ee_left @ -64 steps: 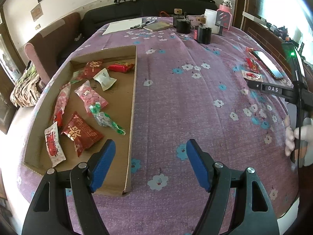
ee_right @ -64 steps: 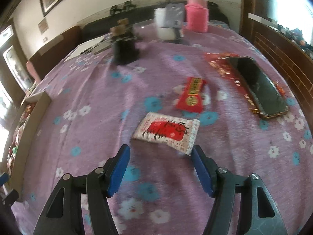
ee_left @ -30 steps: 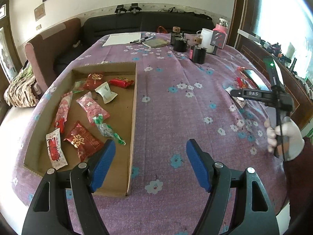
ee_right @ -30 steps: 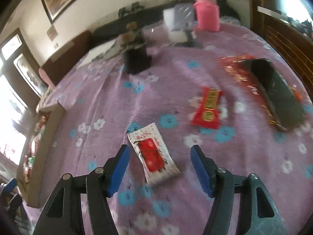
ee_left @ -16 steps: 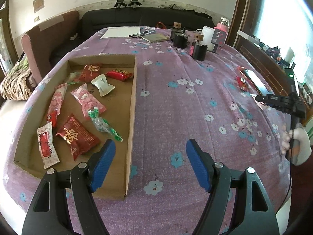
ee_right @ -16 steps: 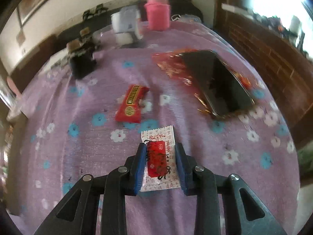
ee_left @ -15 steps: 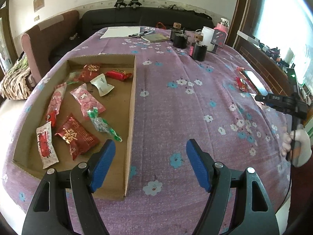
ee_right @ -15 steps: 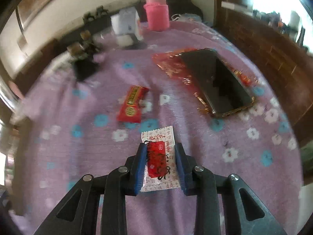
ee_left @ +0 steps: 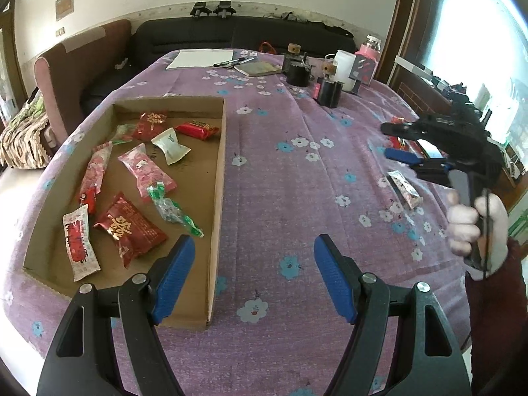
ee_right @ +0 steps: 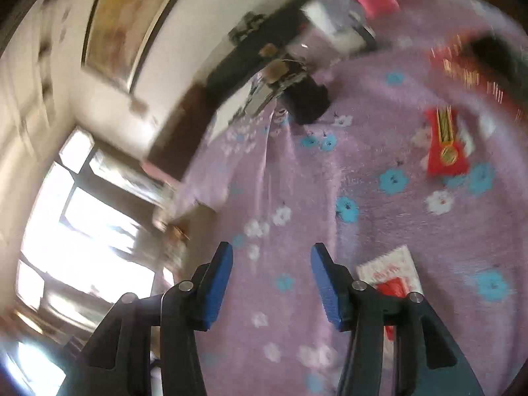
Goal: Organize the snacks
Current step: 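Release the red-and-white packet and grasp the red bar with the right gripper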
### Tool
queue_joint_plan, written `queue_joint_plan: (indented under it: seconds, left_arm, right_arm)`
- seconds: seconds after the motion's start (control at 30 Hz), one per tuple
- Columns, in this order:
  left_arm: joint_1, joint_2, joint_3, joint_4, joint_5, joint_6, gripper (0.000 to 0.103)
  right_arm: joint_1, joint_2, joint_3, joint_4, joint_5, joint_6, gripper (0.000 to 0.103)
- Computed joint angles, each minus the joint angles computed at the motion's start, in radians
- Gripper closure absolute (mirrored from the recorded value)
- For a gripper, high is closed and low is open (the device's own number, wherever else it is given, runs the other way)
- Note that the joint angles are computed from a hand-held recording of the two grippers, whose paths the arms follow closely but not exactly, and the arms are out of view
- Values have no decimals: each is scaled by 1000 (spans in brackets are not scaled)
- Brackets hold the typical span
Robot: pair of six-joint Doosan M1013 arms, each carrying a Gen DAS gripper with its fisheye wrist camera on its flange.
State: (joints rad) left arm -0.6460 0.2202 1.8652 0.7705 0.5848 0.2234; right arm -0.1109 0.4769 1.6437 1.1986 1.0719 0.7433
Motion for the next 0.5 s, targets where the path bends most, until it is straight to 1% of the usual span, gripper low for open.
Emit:
queue_joint_plan:
  seconds: [0.1, 0.17, 0.23, 0.27, 0.3, 0.33, 0.37, 0.4, 0.43, 0.47, 0.5]
  left_arm:
    - [-4, 4, -4, -5, -9, 12, 28]
    - [-7, 10, -13, -28, -6, 44, 28]
    - [-9, 14, -19, -46, -8, 75, 28]
    - [-11, 14, -20, -44, -6, 76, 28]
    - [-12, 14, -21, -41, -4, 77, 28]
    - [-12, 14, -23, -39, -4, 77, 28]
    - [-10, 16, -25, -43, -5, 80, 28]
    - [-7, 17, -26, -50, -8, 86, 28]
    - [-5, 19, -28, -57, -13, 91, 28]
    - [-4, 23, -32, -65, -16, 99, 28]
    - [-4, 27, -34, -72, -18, 106, 28]
  right_arm:
    - [14, 39, -49, -44, 55, 55, 50]
    - [25, 55, -72, -85, 58, 97, 50]
    - [36, 58, -87, -155, 17, 159, 51]
    - [34, 56, -87, -168, -7, 167, 55]
    - [30, 56, -87, -178, -24, 172, 55]
    - [29, 43, -77, -195, -73, 183, 54]
    - [31, 15, -59, -265, -175, 222, 54]
    - [33, 1, -49, -323, -251, 252, 53]
    - [32, -13, -39, -375, -311, 280, 49]
    - [22, -21, -31, -388, -337, 288, 48]
    - [12, -24, -26, -378, -344, 285, 48]
